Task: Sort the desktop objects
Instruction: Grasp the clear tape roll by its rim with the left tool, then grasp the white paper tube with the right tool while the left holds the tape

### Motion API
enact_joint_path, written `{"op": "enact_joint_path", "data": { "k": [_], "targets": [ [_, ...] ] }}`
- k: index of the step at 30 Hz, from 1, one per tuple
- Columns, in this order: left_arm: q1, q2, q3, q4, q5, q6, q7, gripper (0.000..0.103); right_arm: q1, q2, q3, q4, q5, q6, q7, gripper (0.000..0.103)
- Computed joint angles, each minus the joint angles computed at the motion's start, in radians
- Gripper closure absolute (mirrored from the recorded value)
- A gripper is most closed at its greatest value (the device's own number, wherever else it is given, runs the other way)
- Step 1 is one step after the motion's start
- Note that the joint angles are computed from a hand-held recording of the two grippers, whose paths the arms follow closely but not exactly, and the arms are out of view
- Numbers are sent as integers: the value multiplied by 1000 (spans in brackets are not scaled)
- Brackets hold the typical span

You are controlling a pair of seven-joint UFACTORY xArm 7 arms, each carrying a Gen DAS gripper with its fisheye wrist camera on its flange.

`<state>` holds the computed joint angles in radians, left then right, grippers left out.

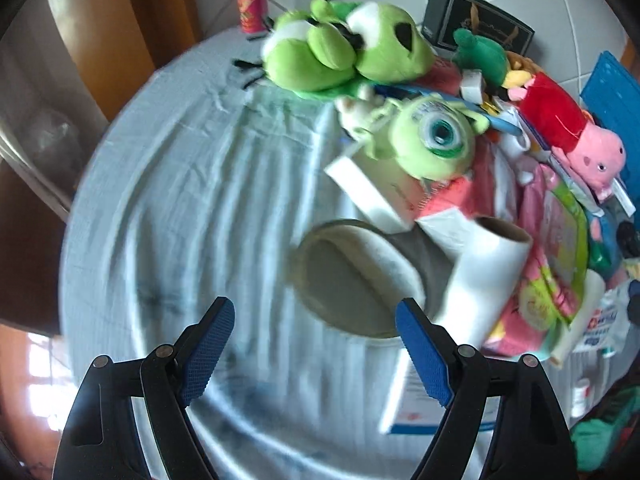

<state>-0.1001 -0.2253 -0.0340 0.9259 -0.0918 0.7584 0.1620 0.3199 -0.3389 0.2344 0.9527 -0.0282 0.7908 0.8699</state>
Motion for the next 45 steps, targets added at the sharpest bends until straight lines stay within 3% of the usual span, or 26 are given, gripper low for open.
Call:
{"op": "enact_joint_path", "data": {
  "k": [7,14,18,25,31,32,34,45],
  "targets": [
    [-21,45,-21,-16,24,-22,-28,19,12,22,-30,-15,46,-28,-87,24],
    [43,14,-11,-33,200,-31,-72,19,41,104,-35,23,107,-83,-200,24],
    [83,8,8,-19,259,-19,-74,19,52,175,-17,84,92,-94,-200,24],
    [46,60,41,77,26,8,100,17,71,267,4,160,-6,-95,-51,24],
    [29,143,-2,67,86,-31,120,18,99,299,8,202,-94,-32,84,24],
    [29,148,4,62,70,-39,143,25,104,307,8,213,-108,-21,100,24],
    [34,138,20,55,0,-31,209,28,115,327,10,238,-139,-11,128,24],
    [88,109,62,41,-55,0,365,30,193,528,-31,435,-248,27,211,27]
  ]
}}
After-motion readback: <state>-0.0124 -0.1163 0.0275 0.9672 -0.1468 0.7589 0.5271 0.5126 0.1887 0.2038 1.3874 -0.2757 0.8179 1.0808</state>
